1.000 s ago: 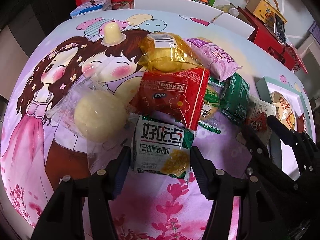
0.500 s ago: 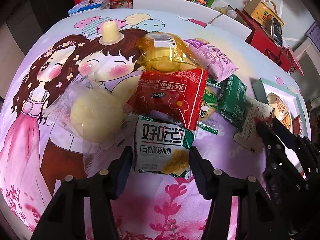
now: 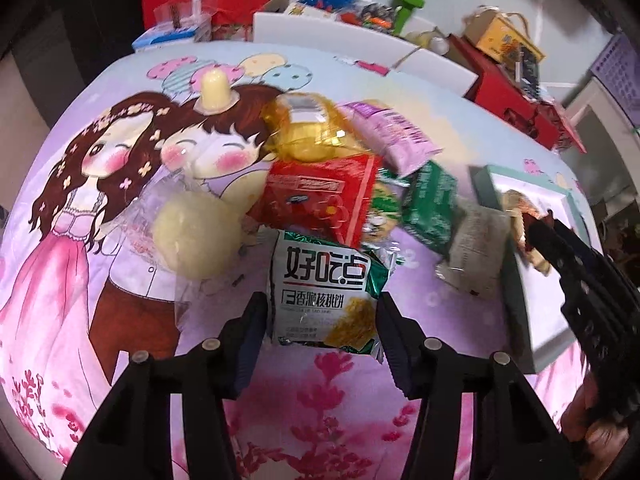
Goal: Organize snacks
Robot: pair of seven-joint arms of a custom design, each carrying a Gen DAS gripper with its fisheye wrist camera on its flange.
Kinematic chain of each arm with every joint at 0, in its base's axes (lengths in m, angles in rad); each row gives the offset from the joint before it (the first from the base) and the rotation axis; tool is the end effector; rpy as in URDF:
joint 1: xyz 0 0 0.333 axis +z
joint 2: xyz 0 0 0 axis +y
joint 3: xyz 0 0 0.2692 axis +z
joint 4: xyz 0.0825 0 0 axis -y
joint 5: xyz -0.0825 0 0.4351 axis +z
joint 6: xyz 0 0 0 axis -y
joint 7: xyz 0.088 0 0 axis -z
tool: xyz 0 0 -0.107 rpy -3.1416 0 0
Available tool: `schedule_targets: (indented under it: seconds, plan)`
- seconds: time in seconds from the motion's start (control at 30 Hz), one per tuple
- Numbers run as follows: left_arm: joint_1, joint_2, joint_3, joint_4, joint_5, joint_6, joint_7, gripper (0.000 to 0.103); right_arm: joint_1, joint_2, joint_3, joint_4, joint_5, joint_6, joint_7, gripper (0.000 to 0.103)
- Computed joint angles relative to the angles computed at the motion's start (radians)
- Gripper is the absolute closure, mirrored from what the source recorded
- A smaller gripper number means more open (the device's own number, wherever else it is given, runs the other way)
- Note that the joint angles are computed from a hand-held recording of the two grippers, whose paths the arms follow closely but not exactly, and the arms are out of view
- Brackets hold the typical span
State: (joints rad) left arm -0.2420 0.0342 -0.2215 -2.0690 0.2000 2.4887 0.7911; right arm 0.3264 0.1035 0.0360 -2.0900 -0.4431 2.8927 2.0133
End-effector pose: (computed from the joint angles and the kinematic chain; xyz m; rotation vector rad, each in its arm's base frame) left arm 0.5634 -0.2822 0.3838 -2.2225 1.8499 -0.5231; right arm 0.5936 0.2518 0.3757 -2.0393 1.4891 -0.6439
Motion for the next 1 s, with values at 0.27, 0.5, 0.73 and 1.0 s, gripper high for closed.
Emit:
schedule_targets:
  seconds: [0.27, 0.5, 0.73, 1.0]
  plan:
    - [-0.021, 0.005, -0.016, 0.031, 0.038, 0.069, 0.03, 0.047, -0.047, -0.068, -0.015, -0.05, 0.03, 0.023, 0.058, 0.075]
    - [-0.07, 0.132, -0.024, 0.194, 0.086, 0.076, 0.088, 0.047, -0.129, -0.119, -0.032, -0.08, 0.047, -0.052, 0.167, 0.075]
    - [-0.15, 0.354, -0.035, 0.468, 0.06, 0.003, 0.249, 0.047, -0.221, -0.169, -0.052, -0.129, 0.057, -0.109, 0.263, 0.075]
    - [-0.269, 0.628, -0.011, 0.821, 0.035, -0.143, 0.395, 0.046, -0.275, -0.158, -0.069, -0.139, 0.16, -0.138, 0.239, 0.074]
